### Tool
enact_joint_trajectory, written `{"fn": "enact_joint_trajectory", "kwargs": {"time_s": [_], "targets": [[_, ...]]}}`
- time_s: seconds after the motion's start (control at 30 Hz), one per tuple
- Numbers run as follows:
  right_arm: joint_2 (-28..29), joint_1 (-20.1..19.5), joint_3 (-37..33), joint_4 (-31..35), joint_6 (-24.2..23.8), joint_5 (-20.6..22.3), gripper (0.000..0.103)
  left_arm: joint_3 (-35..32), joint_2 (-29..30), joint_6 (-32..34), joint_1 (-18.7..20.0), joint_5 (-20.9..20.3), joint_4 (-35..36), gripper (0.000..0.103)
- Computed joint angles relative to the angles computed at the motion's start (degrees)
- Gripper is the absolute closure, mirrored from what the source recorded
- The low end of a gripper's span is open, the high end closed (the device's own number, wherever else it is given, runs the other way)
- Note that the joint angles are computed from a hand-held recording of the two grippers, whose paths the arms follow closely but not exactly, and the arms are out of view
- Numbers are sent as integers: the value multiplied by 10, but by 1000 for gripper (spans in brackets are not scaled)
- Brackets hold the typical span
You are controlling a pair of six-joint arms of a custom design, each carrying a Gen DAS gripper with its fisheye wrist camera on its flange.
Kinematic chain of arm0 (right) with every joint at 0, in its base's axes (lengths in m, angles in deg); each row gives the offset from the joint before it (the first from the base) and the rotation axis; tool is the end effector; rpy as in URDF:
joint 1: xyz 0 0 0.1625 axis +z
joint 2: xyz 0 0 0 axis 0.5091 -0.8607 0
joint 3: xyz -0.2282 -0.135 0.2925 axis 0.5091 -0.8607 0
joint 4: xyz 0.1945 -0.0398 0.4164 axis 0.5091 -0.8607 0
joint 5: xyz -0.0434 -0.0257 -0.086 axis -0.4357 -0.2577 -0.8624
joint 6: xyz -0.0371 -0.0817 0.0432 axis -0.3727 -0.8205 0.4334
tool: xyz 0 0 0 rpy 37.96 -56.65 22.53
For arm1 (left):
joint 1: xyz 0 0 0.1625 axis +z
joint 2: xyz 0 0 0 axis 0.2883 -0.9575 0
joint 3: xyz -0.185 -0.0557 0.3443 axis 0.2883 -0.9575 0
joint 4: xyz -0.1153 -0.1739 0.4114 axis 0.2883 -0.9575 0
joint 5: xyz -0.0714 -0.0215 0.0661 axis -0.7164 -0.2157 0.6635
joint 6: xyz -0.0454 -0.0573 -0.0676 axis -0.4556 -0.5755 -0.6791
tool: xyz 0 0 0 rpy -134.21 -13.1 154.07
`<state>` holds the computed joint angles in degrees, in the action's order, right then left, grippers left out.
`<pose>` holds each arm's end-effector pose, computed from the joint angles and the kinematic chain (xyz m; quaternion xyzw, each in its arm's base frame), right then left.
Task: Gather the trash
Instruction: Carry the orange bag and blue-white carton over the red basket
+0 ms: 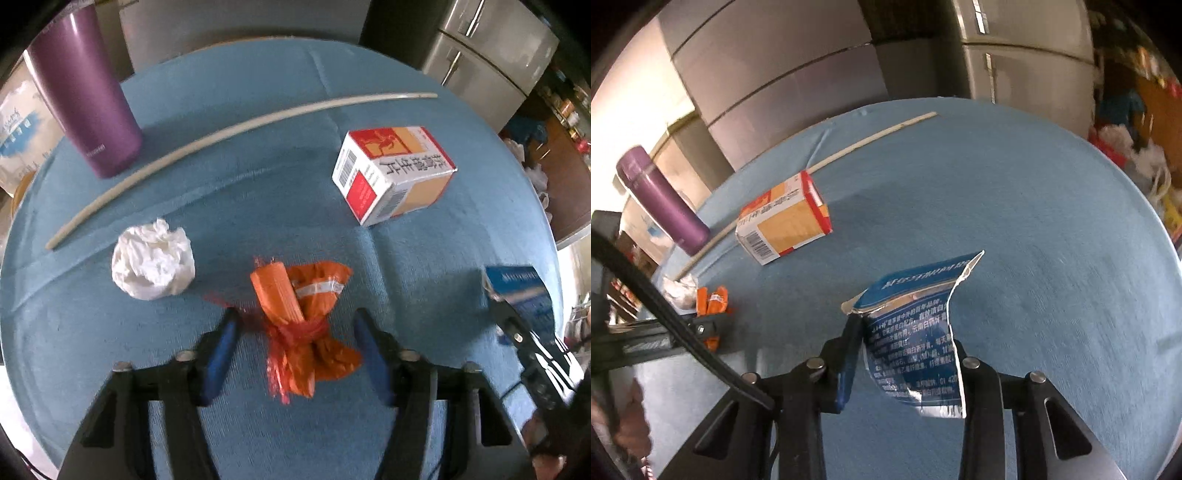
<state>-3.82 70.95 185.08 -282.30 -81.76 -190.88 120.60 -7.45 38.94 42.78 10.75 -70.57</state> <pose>0.1669 -0.4831 0.0629 -0.0618 -0.8802 0.3704 0.2903 -0.1193 -0.5799 0.1368 0.2175 0.9270 -0.0834 0.2940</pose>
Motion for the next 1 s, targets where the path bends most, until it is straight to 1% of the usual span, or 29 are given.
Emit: {"fn": "enact_joint_trajectory", "kwargs": {"time_s": [0.03,0.07,0.13,0.2,0.33,0.4,0.5,0.57,0.63,0.67,0.73,0.77,0.83,0.87,0.9,0.97,1.0], "targets": [[-12,-6,14,-3,8,17,67,4,-3,3,0,1,-7,61],[-24,-11,27,-7,16,36,67,6,-7,5,2,-5,-10,71],[-43,-22,52,-20,32,73,67,12,-18,7,6,-19,-5,71],[-55,-24,74,-38,45,92,67,23,-32,7,6,-19,-3,72],[-65,-12,106,-75,55,114,67,59,-86,5,5,-29,2,72],[-64,-1,116,-93,57,119,67,84,-122,6,-4,-16,5,72],[-62,19,125,-106,66,127,67,127,-190,2,-21,-10,11,72],[-56,34,123,-104,70,127,67,150,-228,0,-38,10,15,72],[-45,59,116,-100,71,119,67,183,-284,0,-63,37,17,72],[-42,66,114,-99,70,119,67,191,-301,3,-72,49,17,72],[-33,91,107,-95,71,115,67,223,-360,7,-103,96,29,72],[-30,99,105,-92,72,114,67,233,-387,14,-112,112,34,72],[-22,123,97,-84,73,111,67,252,-444,10,-135,137,66,72],[-19,133,96,-82,75,107,67,254,-453,17,-137,146,65,72],[-15,145,91,-77,77,106,67,262,-476,17,-146,159,74,72],[-8,167,84,-69,81,103,67,272,-516,13,-159,177,97,72],[-5,175,81,-66,81,100,67,278,-546,5,-169,190,121,72]]}}
